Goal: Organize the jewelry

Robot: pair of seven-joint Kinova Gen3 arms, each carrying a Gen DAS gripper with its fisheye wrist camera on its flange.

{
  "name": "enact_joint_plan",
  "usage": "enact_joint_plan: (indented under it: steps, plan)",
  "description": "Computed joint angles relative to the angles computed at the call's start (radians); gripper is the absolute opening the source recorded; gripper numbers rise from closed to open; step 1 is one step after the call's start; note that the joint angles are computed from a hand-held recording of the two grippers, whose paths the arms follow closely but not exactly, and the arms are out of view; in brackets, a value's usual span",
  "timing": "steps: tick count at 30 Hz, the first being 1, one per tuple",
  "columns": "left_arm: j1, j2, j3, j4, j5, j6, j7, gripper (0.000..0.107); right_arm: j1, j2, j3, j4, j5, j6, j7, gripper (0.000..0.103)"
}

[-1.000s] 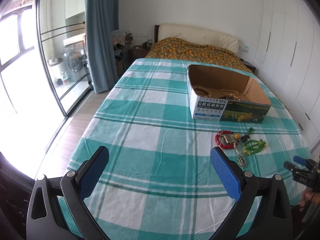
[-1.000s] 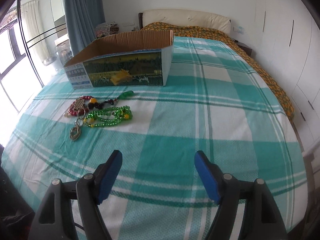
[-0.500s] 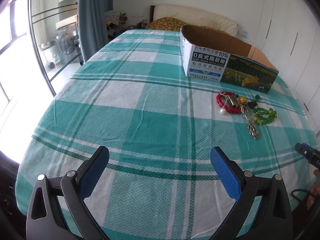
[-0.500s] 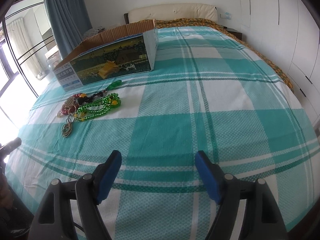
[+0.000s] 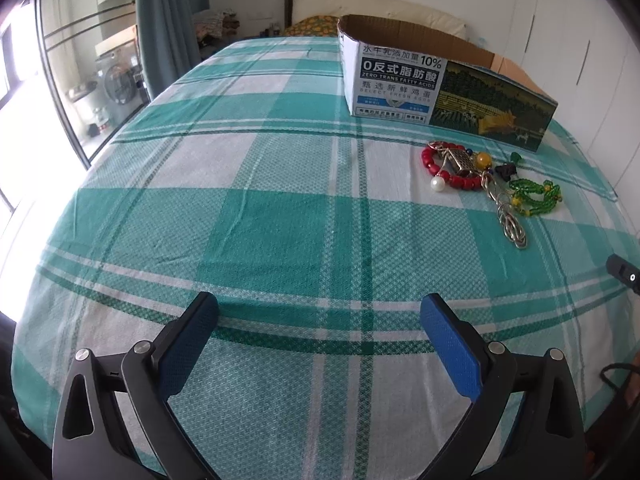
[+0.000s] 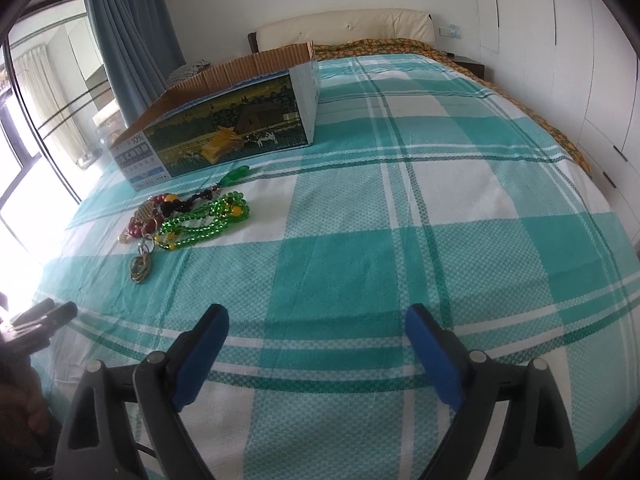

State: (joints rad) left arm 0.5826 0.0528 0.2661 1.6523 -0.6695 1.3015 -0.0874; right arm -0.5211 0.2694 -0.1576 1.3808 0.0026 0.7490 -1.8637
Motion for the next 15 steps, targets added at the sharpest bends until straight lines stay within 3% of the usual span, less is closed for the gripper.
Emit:
enact_joint_plan:
  steps: [2,10,12,15]
  plan:
    - [0.001,0.002,0.001,-0.001,0.001,0.002,-0.002,0.101,0.020,-0.007,-0.008,0.018,-0.035,-0.027,0.012,0.096]
    - [0.023,0.022,-0.001,-0.012,-0.016,0.029,0.008,0.103,0.000,-0.010,-0.006,0.030,0.007,-0.040,0.032,0.097]
    - [0.025,0.021,-0.003,-0.012,-0.015,0.029,0.007,0.103,0.018,-0.007,-0.018,0.029,-0.020,-0.040,0.069,0.103]
    - [0.027,0.017,-0.003,-0.003,-0.020,0.022,0.010,0.103,0.012,0.000,-0.016,0.014,-0.013,-0.019,0.091,0.103]
